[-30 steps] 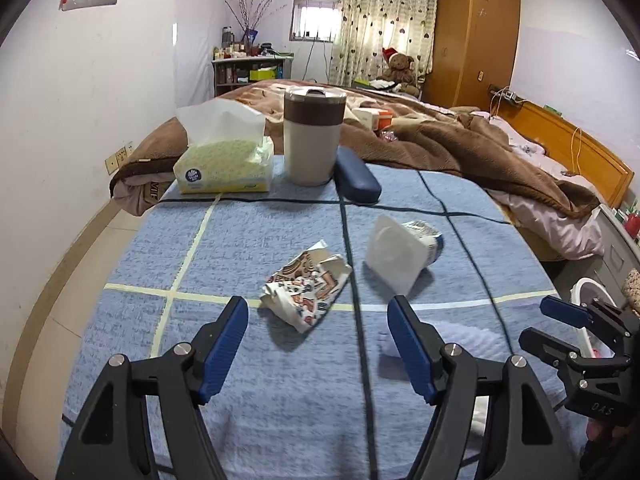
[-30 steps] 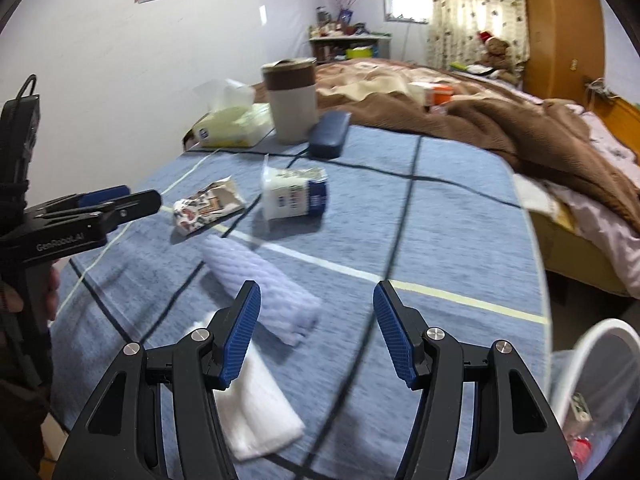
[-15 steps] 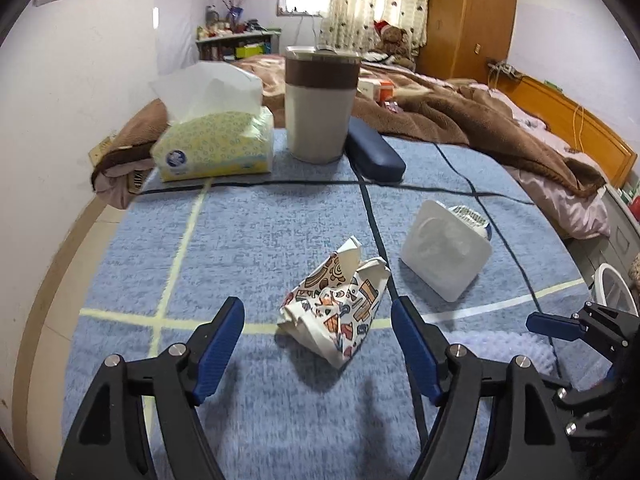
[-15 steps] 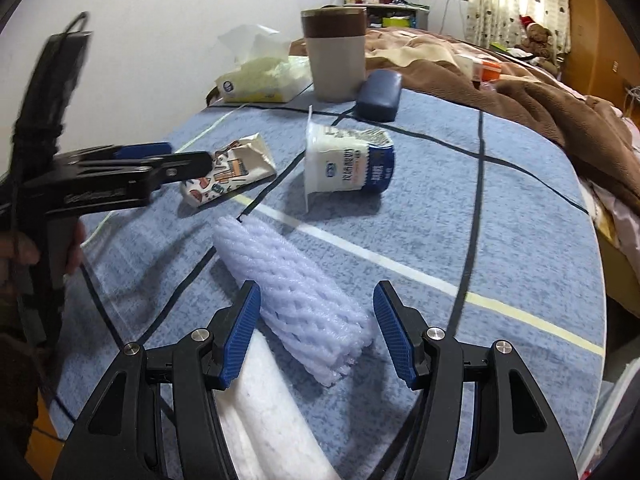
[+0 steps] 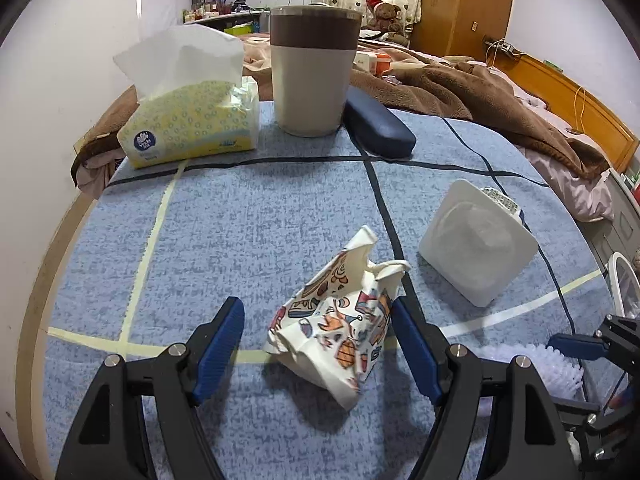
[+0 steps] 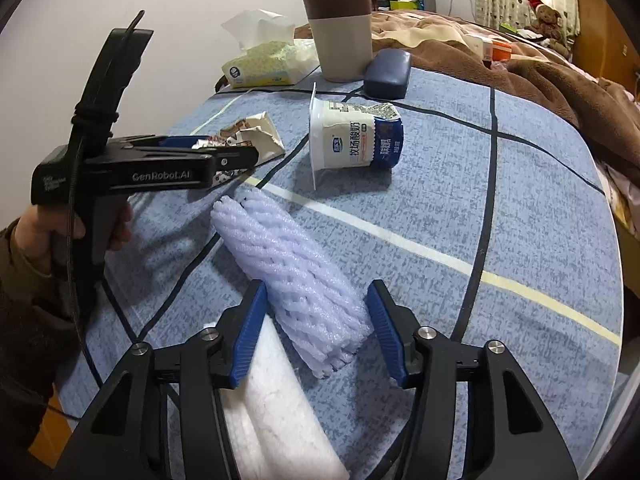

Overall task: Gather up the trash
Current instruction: 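Grasp the patterned snack wrapper with the left tool while the right tool grasps another foam sleeve, then lift the wrapper and foam sleeve and carry both toward the wastebasket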

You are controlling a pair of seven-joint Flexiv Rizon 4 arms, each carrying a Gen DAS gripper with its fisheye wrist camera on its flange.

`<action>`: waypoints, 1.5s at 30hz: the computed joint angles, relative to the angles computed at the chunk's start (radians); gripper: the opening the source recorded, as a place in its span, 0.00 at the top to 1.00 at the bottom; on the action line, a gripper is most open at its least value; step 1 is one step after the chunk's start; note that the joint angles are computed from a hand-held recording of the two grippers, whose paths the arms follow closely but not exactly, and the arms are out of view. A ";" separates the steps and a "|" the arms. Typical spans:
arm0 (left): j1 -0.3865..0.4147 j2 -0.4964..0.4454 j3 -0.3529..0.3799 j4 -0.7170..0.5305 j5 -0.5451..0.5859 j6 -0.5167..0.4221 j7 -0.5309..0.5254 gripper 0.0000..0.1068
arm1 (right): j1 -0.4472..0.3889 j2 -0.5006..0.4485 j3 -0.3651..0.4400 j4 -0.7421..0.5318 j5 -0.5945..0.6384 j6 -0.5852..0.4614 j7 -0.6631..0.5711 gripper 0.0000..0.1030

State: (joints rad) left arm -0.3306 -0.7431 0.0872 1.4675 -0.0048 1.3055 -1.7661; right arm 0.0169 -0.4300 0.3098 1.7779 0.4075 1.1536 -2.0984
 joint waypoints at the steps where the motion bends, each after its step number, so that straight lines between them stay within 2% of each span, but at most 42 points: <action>1: 0.006 -0.001 -0.007 0.000 -0.005 -0.002 0.003 0.27 | 0.001 0.001 -0.002 0.001 0.000 0.002 0.003 0.53; 6: 0.002 -0.006 0.005 -0.007 0.001 -0.008 -0.003 0.27 | 0.013 0.013 -0.014 0.025 -0.017 0.034 0.022 0.64; 8: -0.004 -0.007 0.011 -0.007 0.007 -0.007 -0.008 0.29 | 0.017 0.016 -0.018 0.035 -0.023 0.056 0.036 0.72; 11: 0.002 -0.001 -0.002 0.004 0.003 0.007 -0.006 0.40 | 0.016 0.018 -0.019 0.045 -0.031 0.079 0.057 0.75; 19: -0.016 0.022 0.017 0.043 0.007 0.044 -0.034 0.43 | 0.016 0.020 -0.022 0.079 -0.068 0.172 0.133 0.77; 22: -0.052 0.037 0.057 0.055 0.031 0.054 -0.070 0.43 | -0.001 0.023 -0.009 0.089 -0.069 0.204 0.162 0.78; 26: -0.078 0.069 0.074 0.089 0.054 0.074 -0.101 0.43 | -0.026 0.035 0.011 0.108 -0.065 0.236 0.189 0.78; 30: -0.096 0.103 0.074 0.131 0.070 0.113 -0.123 0.43 | -0.069 0.051 0.054 0.114 -0.033 0.240 0.167 0.78; 36: -0.154 0.149 0.120 0.167 0.114 0.131 -0.171 0.43 | -0.105 0.089 0.088 0.142 0.032 0.270 0.130 0.78; 42: -0.226 0.186 0.177 0.183 0.181 0.128 -0.244 0.43 | -0.106 0.137 0.076 0.182 0.082 0.314 0.112 0.78; 45: -0.240 0.199 0.176 0.189 0.209 0.136 -0.274 0.43 | -0.109 0.159 0.065 0.202 0.100 0.337 0.109 0.78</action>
